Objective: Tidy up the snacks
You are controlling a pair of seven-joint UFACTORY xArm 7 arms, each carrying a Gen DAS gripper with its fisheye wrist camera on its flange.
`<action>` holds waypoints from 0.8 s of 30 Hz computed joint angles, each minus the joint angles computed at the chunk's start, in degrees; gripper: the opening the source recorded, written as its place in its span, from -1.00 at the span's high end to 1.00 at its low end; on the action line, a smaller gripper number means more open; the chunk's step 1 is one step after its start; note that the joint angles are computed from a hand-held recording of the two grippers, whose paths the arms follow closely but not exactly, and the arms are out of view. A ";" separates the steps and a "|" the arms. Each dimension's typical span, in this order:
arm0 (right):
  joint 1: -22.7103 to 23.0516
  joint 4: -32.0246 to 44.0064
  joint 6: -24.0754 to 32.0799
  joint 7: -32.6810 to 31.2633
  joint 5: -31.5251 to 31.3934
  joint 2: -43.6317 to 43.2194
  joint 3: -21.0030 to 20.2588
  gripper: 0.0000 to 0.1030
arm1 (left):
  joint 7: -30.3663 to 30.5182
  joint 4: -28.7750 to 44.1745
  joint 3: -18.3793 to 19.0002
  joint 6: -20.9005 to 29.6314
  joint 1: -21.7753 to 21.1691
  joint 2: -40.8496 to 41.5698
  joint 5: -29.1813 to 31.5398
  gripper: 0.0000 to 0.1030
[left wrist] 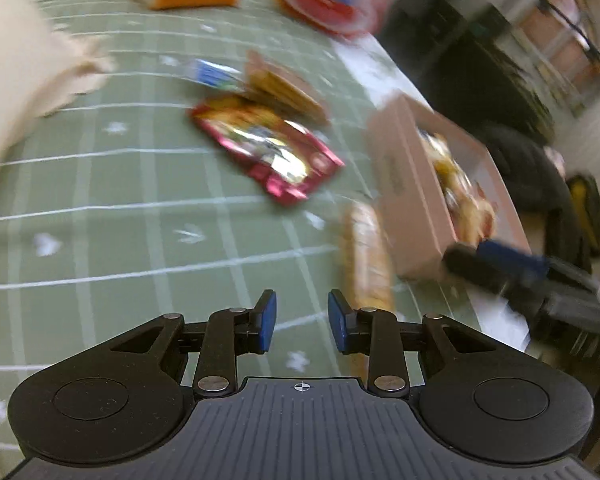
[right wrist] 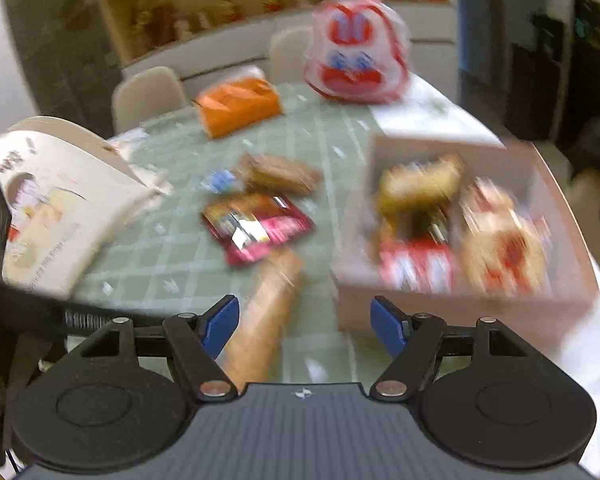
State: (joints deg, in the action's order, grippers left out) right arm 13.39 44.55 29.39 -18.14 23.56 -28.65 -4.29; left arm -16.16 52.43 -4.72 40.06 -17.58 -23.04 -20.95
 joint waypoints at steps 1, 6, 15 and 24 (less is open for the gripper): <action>1.48 3.22 0.66 -1.46 1.09 2.43 -0.99 -0.42 | -1.10 -0.47 0.15 -0.48 0.72 -0.83 0.15 0.37; 1.53 26.02 9.11 -0.38 6.72 21.68 -1.05 -0.62 | -4.22 -3.61 1.36 -4.16 2.49 -4.80 0.47 0.37; 0.79 69.49 18.55 15.38 -11.02 59.63 2.60 -0.53 | -0.89 -9.34 6.26 -8.23 -0.05 -7.95 -6.30 0.37; -5.65 64.59 28.79 8.39 -7.76 56.22 13.09 0.17 | -0.63 -10.10 7.65 -6.49 2.42 -7.69 -8.14 0.37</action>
State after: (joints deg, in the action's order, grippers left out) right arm 7.74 109.14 58.17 -9.75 15.80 27.57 8.81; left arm -16.79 42.33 2.92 33.56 -15.16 -30.73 -29.08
